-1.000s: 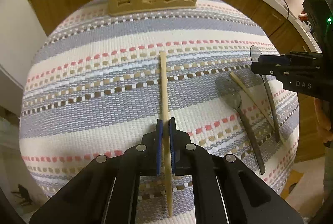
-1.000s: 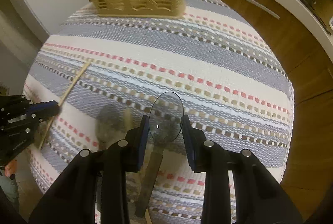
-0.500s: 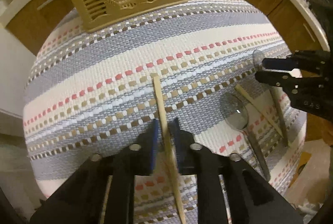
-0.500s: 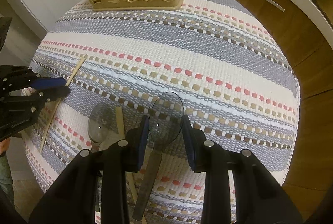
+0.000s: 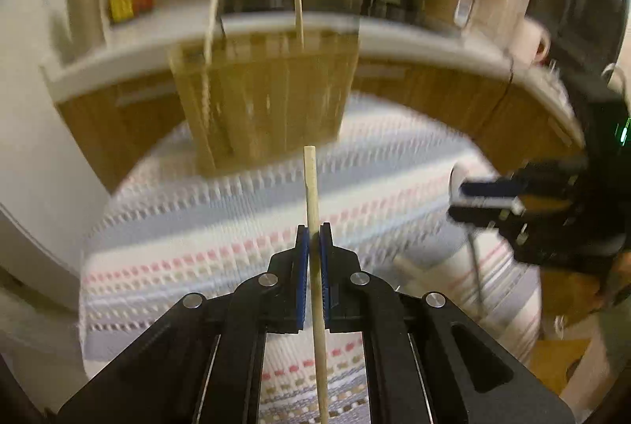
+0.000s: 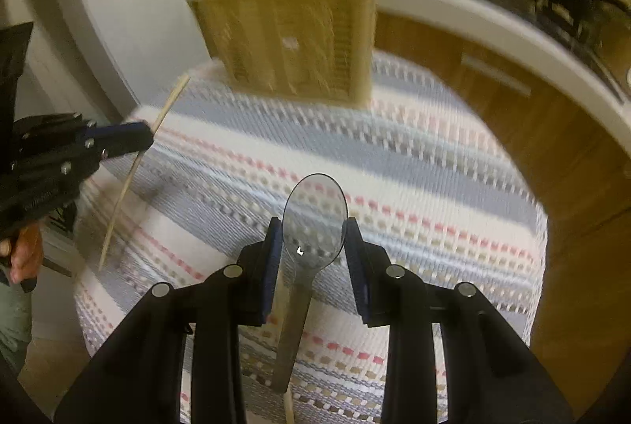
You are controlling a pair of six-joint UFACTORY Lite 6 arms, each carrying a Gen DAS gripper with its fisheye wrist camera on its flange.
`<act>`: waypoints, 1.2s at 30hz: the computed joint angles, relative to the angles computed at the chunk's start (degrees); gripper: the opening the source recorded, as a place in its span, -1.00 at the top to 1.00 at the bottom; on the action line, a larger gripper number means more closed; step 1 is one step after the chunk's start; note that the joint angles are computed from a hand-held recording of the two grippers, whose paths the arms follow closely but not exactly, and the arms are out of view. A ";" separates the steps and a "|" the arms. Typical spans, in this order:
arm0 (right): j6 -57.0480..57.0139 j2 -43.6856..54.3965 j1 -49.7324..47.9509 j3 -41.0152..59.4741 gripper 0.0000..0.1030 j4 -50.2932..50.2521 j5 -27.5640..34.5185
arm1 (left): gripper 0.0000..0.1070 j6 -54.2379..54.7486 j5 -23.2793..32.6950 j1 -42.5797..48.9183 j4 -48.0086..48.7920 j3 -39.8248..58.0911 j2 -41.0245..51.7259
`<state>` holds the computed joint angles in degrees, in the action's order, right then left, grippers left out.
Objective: Organize utensils
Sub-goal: 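Lower the chopstick into the basket with the left tool while the right tool drops the spoon in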
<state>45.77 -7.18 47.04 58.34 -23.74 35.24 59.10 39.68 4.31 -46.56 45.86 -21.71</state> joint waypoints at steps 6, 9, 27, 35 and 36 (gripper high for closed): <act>4.10 -2.93 2.48 5.28 0.44 -5.83 -0.35 | 0.93 6.85 10.04 10.06 -11.60 7.72 -1.28; 4.58 -0.56 2.06 12.19 0.44 -8.76 0.53 | 0.93 8.41 11.92 12.60 -15.83 12.46 0.26; 14.16 24.96 -13.02 52.05 0.44 -22.65 -6.67 | 0.93 24.69 -1.85 5.98 -44.47 40.00 25.43; 23.41 36.95 -12.73 60.42 0.44 -39.34 -3.33 | 0.93 41.12 -6.23 3.07 -60.34 41.65 34.08; 24.53 38.03 -12.86 60.58 0.44 -40.66 -3.44 | 0.93 42.71 -6.03 2.99 -61.71 41.59 34.93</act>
<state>70.29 30.85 34.18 118.92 -64.40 31.80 101.80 33.66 7.30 -108.26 87.45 13.22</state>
